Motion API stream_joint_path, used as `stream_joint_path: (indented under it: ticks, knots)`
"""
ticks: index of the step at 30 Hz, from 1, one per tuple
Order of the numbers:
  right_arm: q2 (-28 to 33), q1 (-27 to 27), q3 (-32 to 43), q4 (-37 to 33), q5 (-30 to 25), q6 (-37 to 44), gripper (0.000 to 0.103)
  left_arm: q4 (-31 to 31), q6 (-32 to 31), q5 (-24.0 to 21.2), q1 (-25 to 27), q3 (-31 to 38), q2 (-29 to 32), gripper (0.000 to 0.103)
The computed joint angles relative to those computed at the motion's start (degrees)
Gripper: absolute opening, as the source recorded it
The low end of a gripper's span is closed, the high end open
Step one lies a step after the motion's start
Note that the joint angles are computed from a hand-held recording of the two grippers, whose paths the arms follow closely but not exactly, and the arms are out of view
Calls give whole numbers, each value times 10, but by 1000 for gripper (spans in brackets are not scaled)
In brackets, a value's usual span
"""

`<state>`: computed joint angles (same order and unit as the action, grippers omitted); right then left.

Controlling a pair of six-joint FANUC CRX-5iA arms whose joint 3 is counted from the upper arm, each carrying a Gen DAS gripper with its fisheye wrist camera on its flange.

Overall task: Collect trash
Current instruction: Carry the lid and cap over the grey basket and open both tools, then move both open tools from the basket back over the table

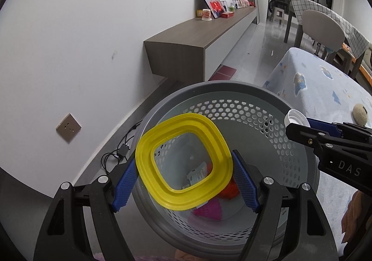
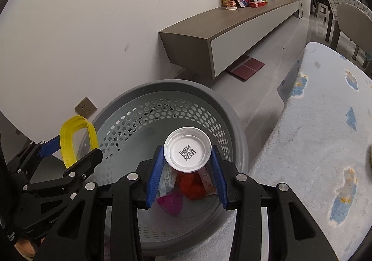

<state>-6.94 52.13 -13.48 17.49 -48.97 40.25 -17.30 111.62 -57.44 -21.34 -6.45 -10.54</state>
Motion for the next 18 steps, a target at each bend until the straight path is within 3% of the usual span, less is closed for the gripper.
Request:
stream_joint_path:
  ticks: [5, 7, 18]
  knots:
    - [7, -1, 5, 2, 4, 8, 43, 12, -2, -1, 9, -1, 2, 76]
    - [2, 1, -2, 9, 10, -1, 60, 15, -1, 0, 12, -3, 1, 77]
    - [-4, 7, -13, 29, 10, -19, 60, 1, 15, -6, 8, -1, -3, 81]
